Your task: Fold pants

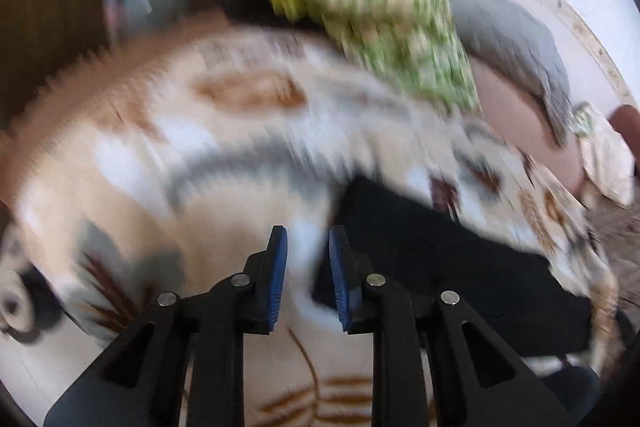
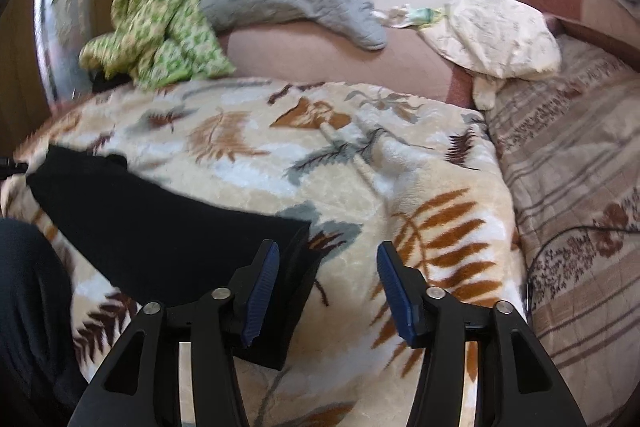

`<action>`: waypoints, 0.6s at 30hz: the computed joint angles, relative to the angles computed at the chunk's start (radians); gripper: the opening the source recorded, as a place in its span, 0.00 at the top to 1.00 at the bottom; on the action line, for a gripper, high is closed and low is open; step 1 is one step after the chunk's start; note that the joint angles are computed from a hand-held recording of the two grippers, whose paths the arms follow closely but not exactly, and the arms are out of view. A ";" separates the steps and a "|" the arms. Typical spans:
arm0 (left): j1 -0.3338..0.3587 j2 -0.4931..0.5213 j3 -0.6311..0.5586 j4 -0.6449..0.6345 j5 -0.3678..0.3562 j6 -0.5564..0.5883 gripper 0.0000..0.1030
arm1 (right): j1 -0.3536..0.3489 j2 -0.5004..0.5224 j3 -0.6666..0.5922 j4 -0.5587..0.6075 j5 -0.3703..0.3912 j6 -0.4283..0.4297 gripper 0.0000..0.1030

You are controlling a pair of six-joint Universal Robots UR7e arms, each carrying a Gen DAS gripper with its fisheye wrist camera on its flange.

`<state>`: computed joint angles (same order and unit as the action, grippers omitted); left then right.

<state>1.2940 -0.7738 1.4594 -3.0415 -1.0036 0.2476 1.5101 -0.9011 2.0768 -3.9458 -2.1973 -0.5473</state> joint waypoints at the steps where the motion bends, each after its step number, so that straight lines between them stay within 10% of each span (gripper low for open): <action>1: -0.014 -0.001 0.026 -0.089 -0.007 0.042 0.77 | -0.007 -0.017 0.019 -0.005 0.042 0.025 0.46; 4: -0.024 -0.004 0.074 -0.108 -0.134 0.126 0.72 | -0.036 -0.077 0.070 0.068 0.202 0.084 0.47; 9: -0.004 0.100 0.004 0.071 -0.076 0.123 0.73 | 0.001 -0.007 -0.037 0.355 0.116 0.012 0.55; 12: 0.005 0.106 0.053 -0.061 -0.091 0.238 0.73 | -0.011 0.036 -0.097 0.570 -0.016 0.037 0.57; 18: -0.010 0.093 0.059 -0.043 -0.074 0.260 0.72 | -0.035 -0.068 -0.044 0.634 0.097 0.151 0.61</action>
<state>1.2843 -0.6804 1.5181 -3.0849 -1.0779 0.5078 1.4750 -0.9694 2.0329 -3.3118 -2.1001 -0.3966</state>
